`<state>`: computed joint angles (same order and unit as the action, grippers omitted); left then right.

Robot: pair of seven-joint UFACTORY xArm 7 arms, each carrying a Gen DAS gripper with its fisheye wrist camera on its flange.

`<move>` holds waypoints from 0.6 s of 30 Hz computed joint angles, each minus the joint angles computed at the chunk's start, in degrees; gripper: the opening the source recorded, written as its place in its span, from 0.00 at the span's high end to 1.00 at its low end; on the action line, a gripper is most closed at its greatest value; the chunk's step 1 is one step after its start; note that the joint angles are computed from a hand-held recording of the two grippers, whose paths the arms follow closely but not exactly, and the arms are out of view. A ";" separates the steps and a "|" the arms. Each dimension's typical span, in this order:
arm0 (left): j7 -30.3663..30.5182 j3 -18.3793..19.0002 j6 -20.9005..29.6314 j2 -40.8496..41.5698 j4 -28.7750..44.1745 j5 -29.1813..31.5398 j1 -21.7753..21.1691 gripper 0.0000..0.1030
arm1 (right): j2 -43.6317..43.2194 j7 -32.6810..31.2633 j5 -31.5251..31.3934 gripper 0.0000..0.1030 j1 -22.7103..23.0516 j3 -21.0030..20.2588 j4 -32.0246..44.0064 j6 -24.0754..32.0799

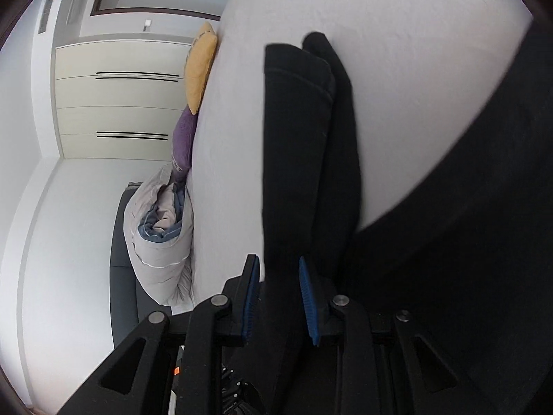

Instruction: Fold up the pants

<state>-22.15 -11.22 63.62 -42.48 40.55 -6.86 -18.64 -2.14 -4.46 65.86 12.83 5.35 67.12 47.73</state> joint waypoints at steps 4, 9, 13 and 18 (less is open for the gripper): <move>0.62 0.51 -0.26 -0.35 -0.47 -0.03 -0.16 0.81 | 1.23 1.95 1.38 0.76 -0.38 -0.14 -1.19 -1.80; 0.00 -0.10 -2.78 -0.75 -2.75 0.07 0.04 0.81 | 4.64 -0.91 7.34 0.76 -1.37 0.42 2.30 -4.42; -0.11 -0.16 -2.31 -0.69 -2.32 0.54 -0.08 0.81 | 7.65 -3.20 7.16 0.89 -2.35 1.03 7.05 -5.15; -0.27 -0.08 -2.33 -0.38 -2.00 0.54 -0.09 0.81 | 8.03 -1.60 -1.75 0.93 -2.03 2.44 11.51 -7.89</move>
